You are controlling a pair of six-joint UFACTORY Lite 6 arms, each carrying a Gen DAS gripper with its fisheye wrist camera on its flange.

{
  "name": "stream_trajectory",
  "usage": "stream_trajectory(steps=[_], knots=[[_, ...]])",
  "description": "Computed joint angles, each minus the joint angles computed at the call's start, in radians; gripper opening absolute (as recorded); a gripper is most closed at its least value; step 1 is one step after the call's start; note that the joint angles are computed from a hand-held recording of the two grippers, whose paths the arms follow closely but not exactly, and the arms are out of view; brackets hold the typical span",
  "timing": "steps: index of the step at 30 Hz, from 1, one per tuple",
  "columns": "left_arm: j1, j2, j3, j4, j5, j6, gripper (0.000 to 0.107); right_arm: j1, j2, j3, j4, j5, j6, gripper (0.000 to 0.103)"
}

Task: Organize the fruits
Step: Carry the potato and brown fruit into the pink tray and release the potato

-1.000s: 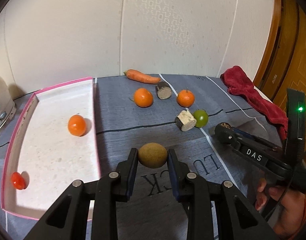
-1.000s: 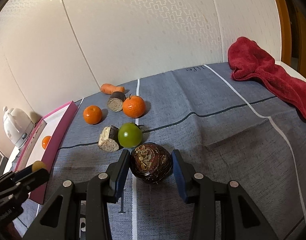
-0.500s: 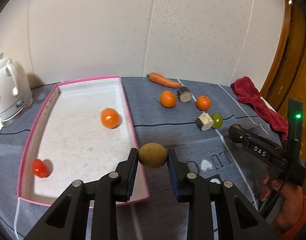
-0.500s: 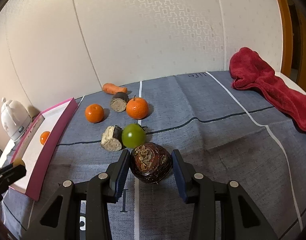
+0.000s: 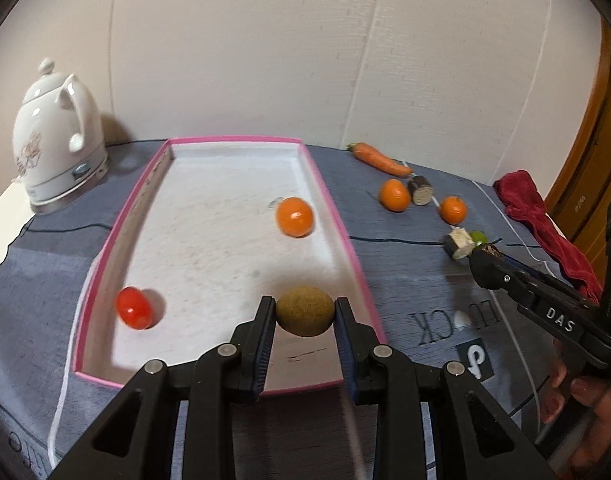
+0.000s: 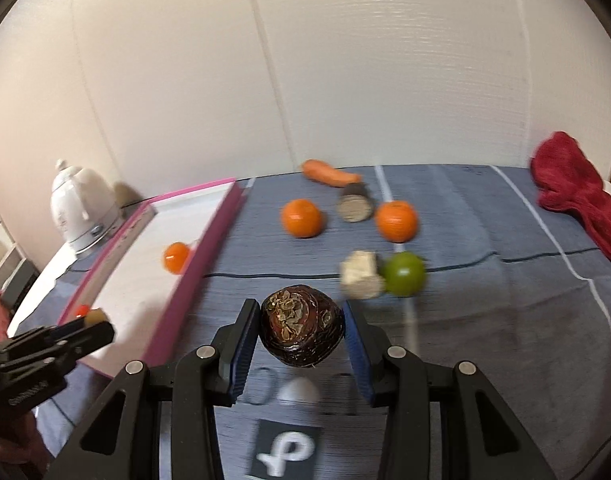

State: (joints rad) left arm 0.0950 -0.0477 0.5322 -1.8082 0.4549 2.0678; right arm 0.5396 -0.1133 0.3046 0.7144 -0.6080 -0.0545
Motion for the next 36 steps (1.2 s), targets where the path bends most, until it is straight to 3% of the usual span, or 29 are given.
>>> stream_trajectory(steps=[15, 27, 29, 31, 33, 36], knots=[[0.150, 0.075, -0.001, 0.014, 0.043, 0.087, 0.030, 0.183, 0.232, 0.314, 0.143, 0.062, -0.217, 0.043], [0.208, 0.089, -0.007, -0.042, 0.071, 0.207, 0.030, 0.176, 0.408, 0.513, 0.168, 0.151, -0.342, 0.043], [0.212, 0.086, -0.011, -0.044, 0.074, 0.212, 0.035, 0.171, 0.429, 0.537, 0.168, 0.163, -0.349, 0.043], [0.219, 0.070, -0.028, -0.061, 0.080, 0.225, 0.054, 0.167, 0.446, 0.555, 0.171, 0.172, -0.358, 0.043], [0.236, 0.049, -0.049, -0.073, 0.094, 0.242, 0.063, 0.164, 0.460, 0.569, 0.159, 0.180, -0.371, 0.043], [0.261, 0.009, -0.087, -0.063, 0.117, 0.269, 0.066, 0.167, 0.472, 0.581, 0.174, 0.176, -0.407, 0.043]])
